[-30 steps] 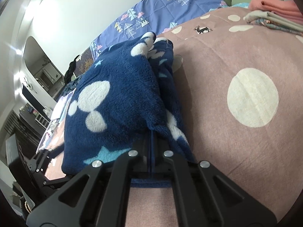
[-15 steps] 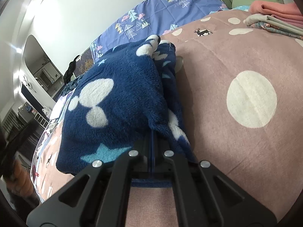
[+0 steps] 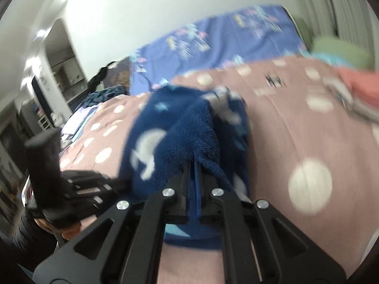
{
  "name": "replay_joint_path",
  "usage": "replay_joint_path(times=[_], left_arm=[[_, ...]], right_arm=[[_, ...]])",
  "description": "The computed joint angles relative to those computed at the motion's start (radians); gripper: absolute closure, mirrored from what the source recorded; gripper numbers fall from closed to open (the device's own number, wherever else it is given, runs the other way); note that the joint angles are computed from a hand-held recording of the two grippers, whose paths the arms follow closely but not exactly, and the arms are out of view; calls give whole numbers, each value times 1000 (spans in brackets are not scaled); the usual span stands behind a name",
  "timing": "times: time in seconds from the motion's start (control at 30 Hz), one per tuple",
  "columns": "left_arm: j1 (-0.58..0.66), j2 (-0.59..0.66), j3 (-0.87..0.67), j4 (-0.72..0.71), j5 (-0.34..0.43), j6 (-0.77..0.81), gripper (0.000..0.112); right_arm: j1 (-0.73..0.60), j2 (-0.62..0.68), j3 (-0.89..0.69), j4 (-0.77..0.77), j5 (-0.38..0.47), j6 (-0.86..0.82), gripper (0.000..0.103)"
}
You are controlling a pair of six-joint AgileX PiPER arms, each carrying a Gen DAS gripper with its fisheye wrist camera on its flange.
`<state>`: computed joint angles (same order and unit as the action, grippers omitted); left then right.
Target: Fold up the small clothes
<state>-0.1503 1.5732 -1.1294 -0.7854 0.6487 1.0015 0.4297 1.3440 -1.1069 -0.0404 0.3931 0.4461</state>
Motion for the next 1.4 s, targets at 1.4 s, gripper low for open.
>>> replay_joint_path(times=[1.4], left_arm=[[-43, 456, -652, 398, 57, -433, 112]], right_arm=[[-33, 182, -178, 71, 185, -141, 78]])
